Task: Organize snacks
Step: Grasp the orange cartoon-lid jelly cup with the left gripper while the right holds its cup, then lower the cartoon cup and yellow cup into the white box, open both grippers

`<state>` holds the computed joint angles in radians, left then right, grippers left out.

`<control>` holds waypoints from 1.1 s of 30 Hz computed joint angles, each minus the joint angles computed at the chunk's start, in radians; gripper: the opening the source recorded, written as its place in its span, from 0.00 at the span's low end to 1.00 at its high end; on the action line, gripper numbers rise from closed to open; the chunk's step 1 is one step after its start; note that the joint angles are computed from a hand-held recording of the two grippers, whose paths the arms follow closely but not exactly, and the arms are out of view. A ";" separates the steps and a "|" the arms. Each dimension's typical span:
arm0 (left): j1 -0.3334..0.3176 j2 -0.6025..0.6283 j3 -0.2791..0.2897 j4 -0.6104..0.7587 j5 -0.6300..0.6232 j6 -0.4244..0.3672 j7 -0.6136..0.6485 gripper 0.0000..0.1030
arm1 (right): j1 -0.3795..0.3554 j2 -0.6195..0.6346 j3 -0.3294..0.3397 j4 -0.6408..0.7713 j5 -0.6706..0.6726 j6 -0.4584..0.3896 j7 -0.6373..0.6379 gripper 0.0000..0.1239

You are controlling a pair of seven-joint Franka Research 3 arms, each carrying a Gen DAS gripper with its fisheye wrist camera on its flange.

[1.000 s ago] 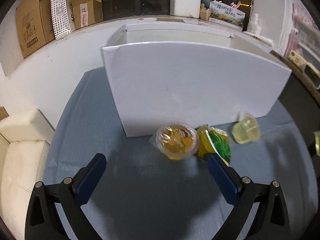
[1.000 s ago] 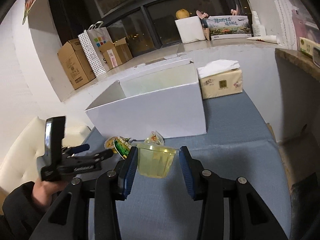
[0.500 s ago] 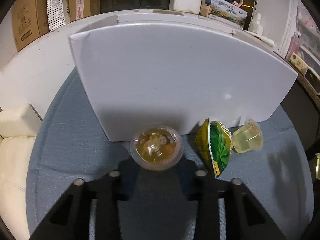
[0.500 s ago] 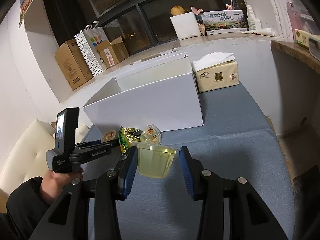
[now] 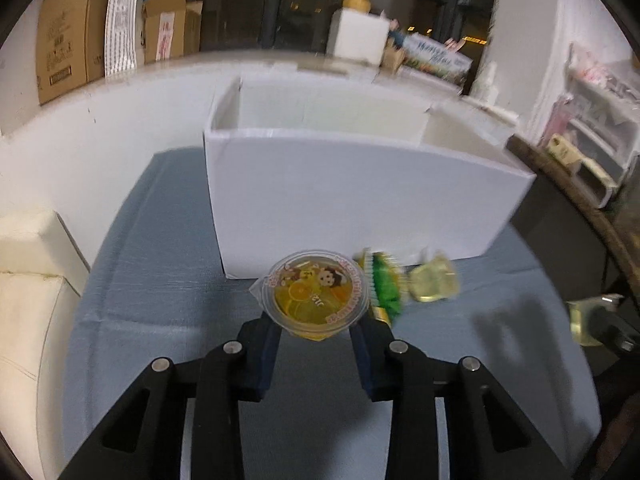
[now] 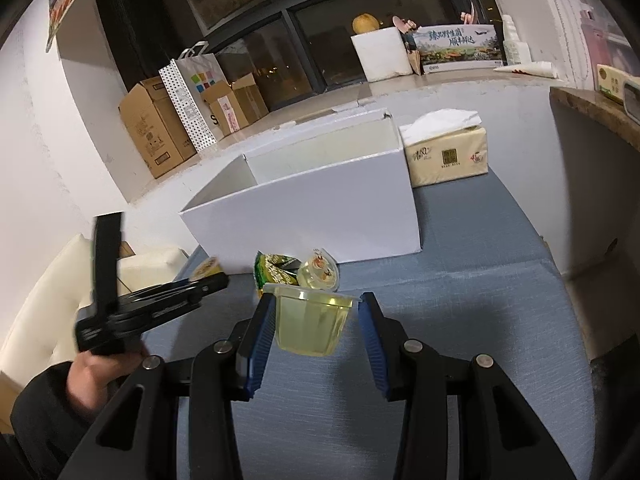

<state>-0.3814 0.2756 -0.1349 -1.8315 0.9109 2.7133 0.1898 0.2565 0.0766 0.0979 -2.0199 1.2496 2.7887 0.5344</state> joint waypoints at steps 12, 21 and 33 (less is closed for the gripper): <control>-0.002 -0.180 -0.081 -0.103 0.159 -0.002 -0.159 0.36 | 0.028 -0.032 -0.001 0.014 0.035 0.000 -0.064 0.37; 0.046 -0.058 -0.048 0.100 0.088 0.024 -0.018 0.36 | 0.026 0.165 0.016 0.300 -0.199 0.024 0.089 0.37; 0.014 0.254 0.025 0.520 -0.218 -0.140 0.385 1.00 | 0.046 0.545 -0.049 0.838 -0.707 -0.153 0.579 0.72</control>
